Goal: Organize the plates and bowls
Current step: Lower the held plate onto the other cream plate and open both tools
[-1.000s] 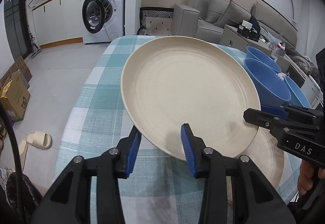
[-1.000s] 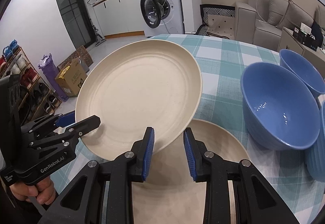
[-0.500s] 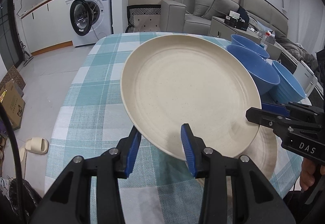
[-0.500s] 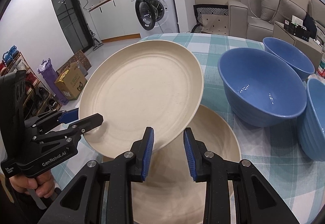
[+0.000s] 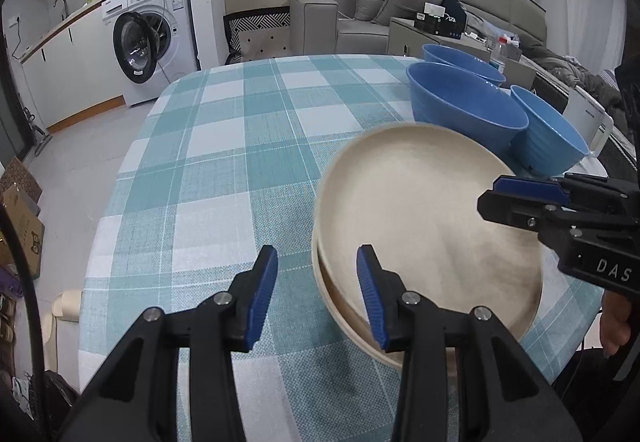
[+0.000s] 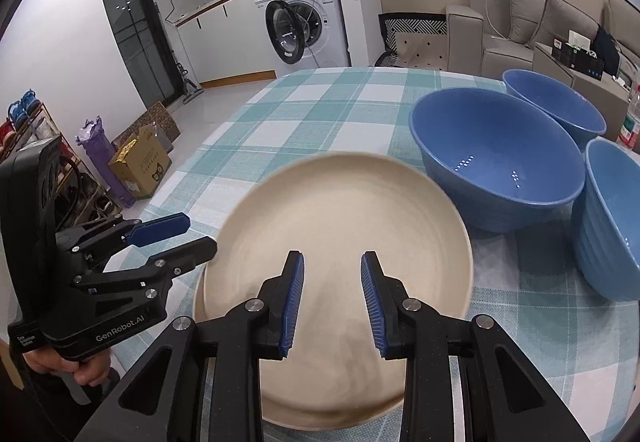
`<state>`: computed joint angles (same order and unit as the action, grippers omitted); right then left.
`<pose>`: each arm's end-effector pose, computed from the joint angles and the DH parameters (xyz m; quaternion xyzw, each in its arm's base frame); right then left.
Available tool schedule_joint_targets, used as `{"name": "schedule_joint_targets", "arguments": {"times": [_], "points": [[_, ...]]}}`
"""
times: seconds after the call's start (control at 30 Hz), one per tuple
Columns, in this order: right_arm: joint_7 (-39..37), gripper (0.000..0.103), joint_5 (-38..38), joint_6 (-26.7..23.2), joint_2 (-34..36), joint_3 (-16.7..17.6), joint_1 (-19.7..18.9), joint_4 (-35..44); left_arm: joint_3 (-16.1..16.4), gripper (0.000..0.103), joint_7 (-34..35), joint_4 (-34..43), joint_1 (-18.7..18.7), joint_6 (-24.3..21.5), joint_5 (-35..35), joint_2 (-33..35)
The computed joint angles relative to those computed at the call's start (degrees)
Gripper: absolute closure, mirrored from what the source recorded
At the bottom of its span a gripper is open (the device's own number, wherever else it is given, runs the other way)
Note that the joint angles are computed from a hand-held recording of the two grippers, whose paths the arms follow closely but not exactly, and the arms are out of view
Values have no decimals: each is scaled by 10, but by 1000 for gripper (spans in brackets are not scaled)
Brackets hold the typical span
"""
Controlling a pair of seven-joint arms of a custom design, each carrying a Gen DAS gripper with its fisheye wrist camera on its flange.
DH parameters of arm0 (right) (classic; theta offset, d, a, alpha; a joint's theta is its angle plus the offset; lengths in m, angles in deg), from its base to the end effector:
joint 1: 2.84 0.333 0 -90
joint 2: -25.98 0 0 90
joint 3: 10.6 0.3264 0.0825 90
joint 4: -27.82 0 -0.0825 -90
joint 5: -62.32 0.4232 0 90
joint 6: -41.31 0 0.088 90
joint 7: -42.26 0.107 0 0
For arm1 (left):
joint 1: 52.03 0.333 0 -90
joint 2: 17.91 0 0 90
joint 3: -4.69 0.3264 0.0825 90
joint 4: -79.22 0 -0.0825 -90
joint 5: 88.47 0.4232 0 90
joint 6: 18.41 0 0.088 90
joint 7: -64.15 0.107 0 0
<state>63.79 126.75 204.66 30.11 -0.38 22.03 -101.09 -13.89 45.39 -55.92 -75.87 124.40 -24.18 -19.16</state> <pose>0.5031 0.2937 0.3539 -0.8625 0.3551 -0.0568 0.3559 0.3946 -0.3671 0.3323 -0.7435 0.5623 -0.2364 0.2742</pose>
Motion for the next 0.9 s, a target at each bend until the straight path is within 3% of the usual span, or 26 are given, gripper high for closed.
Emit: {"name": "schedule_joint_targets", "arguments": {"times": [0.23, 0.37, 0.47, 0.63, 0.7, 0.77, 0.83, 0.9], "points": [[9, 72, 0, -6, 3, -4, -6, 1, 0, 60, 7, 6, -2, -1, -7, 8], [-3, 57, 11, -11, 4, -5, -10, 1, 0, 43, -1, 9, -5, -4, -3, 10], [-8, 51, 13, -11, 4, -5, -12, -1, 1, 43, 0, 12, -5, -3, -2, 13], [-18, 28, 21, -8, 3, -5, -14, -6, 3, 41, -1, 16, -6, 6, 3, 17], [-31, 20, 34, -7, -1, -6, -15, -9, 3, 34, -3, 18, -6, 10, 5, 18], [-40, 17, 45, -5, -4, -7, -17, -10, 3, 25, -10, 20, -8, 8, 13, 18], [-39, 14, 45, -7, -4, -11, -19, -10, 2, 24, -13, 22, -9, 7, 19, 18], [-40, 4, 48, -11, -5, -13, -21, -10, 2, 22, -8, 24, -10, 10, 17, 19]]}}
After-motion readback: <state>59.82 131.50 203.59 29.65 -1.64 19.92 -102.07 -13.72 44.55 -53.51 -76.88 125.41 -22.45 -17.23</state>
